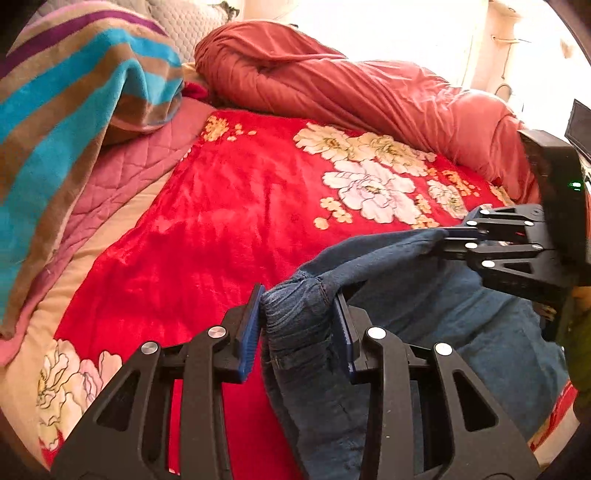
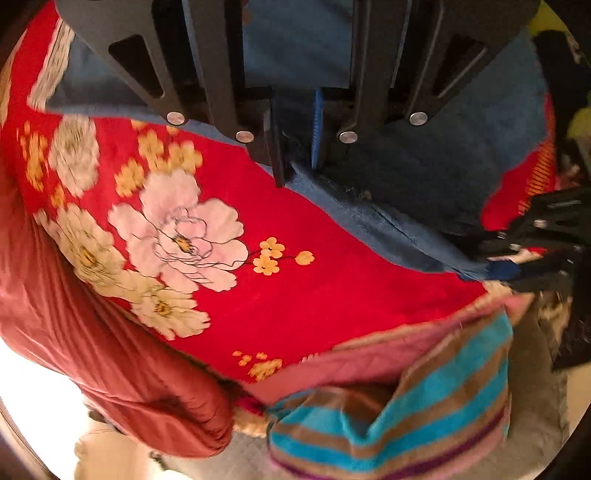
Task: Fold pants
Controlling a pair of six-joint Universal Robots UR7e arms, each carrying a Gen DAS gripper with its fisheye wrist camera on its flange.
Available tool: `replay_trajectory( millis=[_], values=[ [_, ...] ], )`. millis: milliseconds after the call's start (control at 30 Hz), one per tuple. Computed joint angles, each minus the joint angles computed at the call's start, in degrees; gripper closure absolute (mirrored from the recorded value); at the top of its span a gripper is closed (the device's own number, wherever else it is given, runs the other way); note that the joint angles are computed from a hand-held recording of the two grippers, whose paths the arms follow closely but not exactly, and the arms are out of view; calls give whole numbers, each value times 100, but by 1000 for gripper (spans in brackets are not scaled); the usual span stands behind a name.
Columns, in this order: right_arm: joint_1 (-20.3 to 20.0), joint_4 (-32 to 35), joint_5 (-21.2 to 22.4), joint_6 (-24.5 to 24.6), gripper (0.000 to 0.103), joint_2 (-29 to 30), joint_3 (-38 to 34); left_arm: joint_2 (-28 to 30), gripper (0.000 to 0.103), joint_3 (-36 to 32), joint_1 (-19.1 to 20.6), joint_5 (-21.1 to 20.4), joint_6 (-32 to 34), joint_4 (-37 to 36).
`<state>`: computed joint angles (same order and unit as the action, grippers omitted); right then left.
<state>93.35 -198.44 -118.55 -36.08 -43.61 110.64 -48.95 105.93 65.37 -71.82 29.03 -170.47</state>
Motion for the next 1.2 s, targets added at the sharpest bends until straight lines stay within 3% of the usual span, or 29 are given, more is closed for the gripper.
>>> replay_trajectory(
  millis=[300, 467, 633, 867, 1200],
  values=[
    [461, -1354, 232, 582, 91, -466, 1483, -830, 76, 1088, -141, -268, 178, -475],
    [754, -1868, 237, 826, 91, -375, 2169, -1317, 76, 1679, -132, -365, 172, -510],
    [943, -2195, 156, 921, 91, -8, 2552, -1581, 76, 2116, -159, -152, 209, -520],
    [888, -2753, 236, 794, 91, 524, 2842, -1624, 73, 2501, -205, 334, 207, -652],
    [837, -3140, 196, 484, 91, 984, 2800, -1989, 69, 2763, -198, 718, -200, -460]
  ],
)
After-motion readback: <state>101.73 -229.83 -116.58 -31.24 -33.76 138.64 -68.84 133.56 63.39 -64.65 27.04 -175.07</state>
